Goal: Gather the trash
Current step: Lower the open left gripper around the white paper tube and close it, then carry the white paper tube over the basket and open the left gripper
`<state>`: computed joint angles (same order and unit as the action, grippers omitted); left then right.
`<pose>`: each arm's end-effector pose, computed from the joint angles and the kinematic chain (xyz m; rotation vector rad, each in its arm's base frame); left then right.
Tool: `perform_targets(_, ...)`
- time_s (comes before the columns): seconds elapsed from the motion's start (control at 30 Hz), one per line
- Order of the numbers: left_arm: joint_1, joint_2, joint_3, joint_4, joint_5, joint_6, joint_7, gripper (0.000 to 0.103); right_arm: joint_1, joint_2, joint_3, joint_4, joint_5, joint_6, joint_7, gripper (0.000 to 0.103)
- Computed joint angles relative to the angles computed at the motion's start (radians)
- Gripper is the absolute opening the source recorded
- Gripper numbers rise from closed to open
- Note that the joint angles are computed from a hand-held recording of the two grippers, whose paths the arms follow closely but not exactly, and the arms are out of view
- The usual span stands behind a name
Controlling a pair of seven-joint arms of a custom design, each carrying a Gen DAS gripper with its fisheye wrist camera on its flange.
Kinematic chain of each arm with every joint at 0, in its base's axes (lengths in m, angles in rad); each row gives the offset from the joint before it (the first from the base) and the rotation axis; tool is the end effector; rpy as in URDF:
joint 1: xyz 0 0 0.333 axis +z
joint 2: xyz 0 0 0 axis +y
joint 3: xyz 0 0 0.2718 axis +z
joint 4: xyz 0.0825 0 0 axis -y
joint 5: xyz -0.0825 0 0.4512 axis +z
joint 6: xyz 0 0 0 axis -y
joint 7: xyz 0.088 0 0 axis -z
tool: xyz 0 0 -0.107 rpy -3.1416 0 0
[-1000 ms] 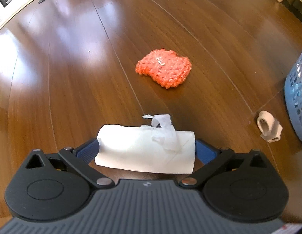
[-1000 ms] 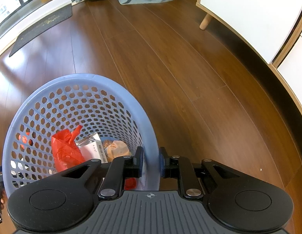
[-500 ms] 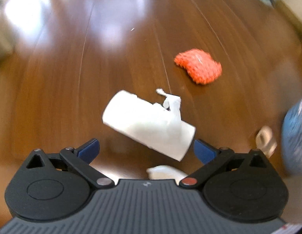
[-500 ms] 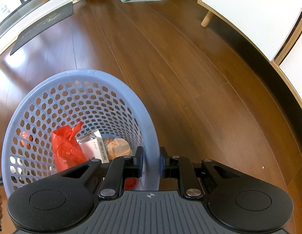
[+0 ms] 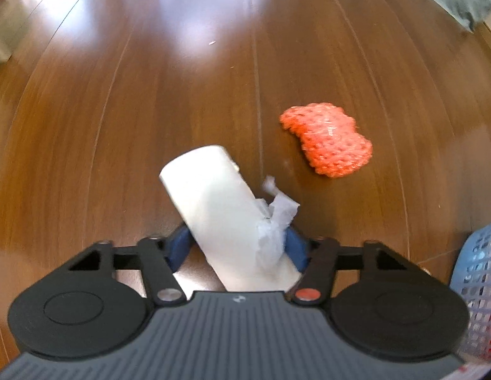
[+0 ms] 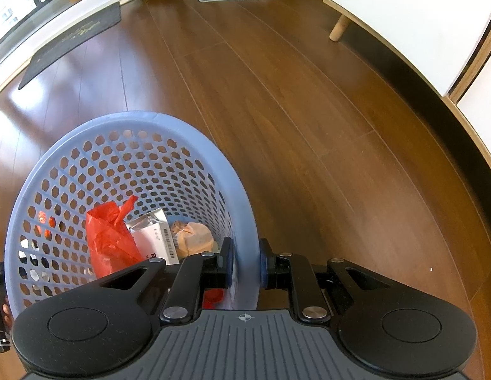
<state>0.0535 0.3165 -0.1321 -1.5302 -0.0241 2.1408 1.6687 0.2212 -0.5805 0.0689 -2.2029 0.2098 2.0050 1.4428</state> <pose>0.7329 -0.0493 0.4470 -1.9194 2.2401 -0.3743 0.4713 0.1584 0.5983 -2.2540 1.5557 -0.1683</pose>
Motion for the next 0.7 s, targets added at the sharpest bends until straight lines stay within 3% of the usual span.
perform_targets(0.27,-0.011,-0.068,-0.008,-0.078,0.037,0.025,0.143,0.038,0.004,0.002,-0.004,0.009,-0.002,-0.025,-0.034,0.012)
perform_targets(0.37,-0.013,-0.112,-0.005,-0.117,0.033,0.043,0.187,0.024,0.005,0.006,-0.005,0.016,-0.003,-0.038,-0.052,0.012)
perform_targets(0.7,-0.017,-0.241,0.01,-0.198,-0.038,0.007,0.261,0.023,0.003,0.001,-0.007,0.01,0.005,-0.056,-0.075,0.011)
